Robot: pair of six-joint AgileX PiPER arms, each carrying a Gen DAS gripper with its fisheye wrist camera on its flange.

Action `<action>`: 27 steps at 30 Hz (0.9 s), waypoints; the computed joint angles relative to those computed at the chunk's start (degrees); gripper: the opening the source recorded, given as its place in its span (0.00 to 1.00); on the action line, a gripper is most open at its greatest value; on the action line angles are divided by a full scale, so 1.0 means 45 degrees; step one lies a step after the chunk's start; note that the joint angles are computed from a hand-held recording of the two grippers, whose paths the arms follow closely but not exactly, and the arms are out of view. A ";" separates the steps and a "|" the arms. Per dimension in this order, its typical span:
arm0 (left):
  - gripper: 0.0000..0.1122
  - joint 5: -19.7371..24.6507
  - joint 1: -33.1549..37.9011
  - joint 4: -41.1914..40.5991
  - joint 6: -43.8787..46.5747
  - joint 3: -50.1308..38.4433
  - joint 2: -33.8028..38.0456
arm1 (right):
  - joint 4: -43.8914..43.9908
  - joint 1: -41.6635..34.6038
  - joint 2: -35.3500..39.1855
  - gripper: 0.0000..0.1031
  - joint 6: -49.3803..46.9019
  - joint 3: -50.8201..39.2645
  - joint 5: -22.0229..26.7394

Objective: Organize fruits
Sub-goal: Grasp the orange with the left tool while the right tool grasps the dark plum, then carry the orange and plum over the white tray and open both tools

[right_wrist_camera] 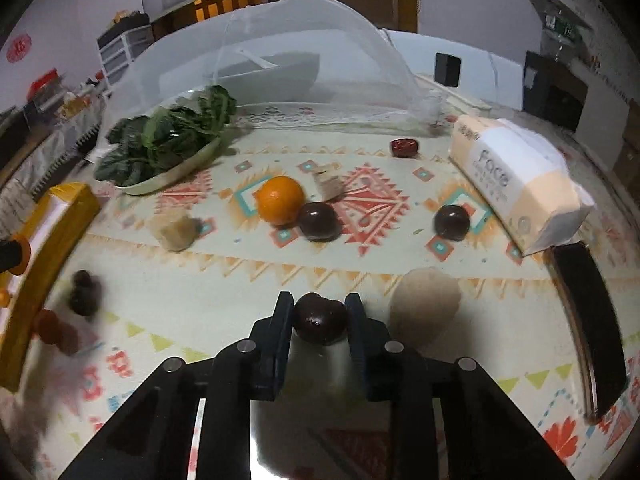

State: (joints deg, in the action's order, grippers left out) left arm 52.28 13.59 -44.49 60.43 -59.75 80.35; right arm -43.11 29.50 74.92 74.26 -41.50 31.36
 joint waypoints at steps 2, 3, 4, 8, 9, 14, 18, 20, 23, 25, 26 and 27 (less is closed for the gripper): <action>0.28 0.0506 0.1006 -0.0285 0.0334 -0.0145 0.0046 | 0.0081 0.0563 -0.0132 0.27 0.0147 -0.0263 0.0179; 0.28 0.0716 0.1549 -0.0380 0.0495 -0.0251 0.0093 | 0.0240 0.0798 -0.0202 0.27 0.0083 -0.0406 0.0155; 0.28 0.0916 0.2202 -0.0438 0.0669 -0.0438 0.0210 | 0.0372 0.1061 -0.0220 0.27 0.0066 -0.0582 0.0112; 0.28 0.1260 0.3920 -0.0460 0.0961 -0.1246 0.0930 | 0.0738 0.2559 0.0537 0.27 -0.0063 -0.2061 -0.0032; 0.28 0.1325 0.4367 -0.0377 0.0938 -0.1595 0.1251 | 0.0900 0.2981 0.0998 0.27 -0.0240 -0.2683 -0.0082; 0.28 0.1215 0.5417 0.0122 0.0547 -0.3237 0.2767 | 0.2962 0.4051 0.3655 0.27 -0.2427 -0.5850 -0.0845; 0.28 0.0951 0.5534 0.0904 -0.0208 -0.4427 0.4083 | 0.5337 0.4510 0.6298 0.27 -0.4939 -0.9133 -0.0743; 0.28 0.0876 0.5570 0.1203 -0.0418 -0.4703 0.4480 | 0.5893 0.4667 0.7297 0.27 -0.5649 -1.0459 -0.0356; 0.29 0.1003 0.5668 0.1325 -0.0408 -0.4886 0.4886 | 0.6779 0.4756 0.9110 0.27 -0.6743 -1.2941 0.0675; 0.29 0.1094 0.5757 0.1268 -0.0301 -0.4908 0.5002 | 0.7117 0.4686 0.9863 0.27 -0.7152 -1.3952 0.1131; 0.29 0.1160 0.5791 0.1194 -0.0248 -0.4922 0.5039 | 0.7207 0.4665 1.0228 0.28 -0.7239 -1.4437 0.1377; 0.29 0.1227 0.5839 0.1104 -0.0198 -0.4931 0.5064 | 0.7300 0.4645 1.0634 0.29 -0.7322 -1.4954 0.1587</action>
State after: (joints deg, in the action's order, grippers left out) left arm 57.81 39.87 -39.52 59.54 -81.94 103.14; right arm -10.26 50.40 122.78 41.31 -108.80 38.50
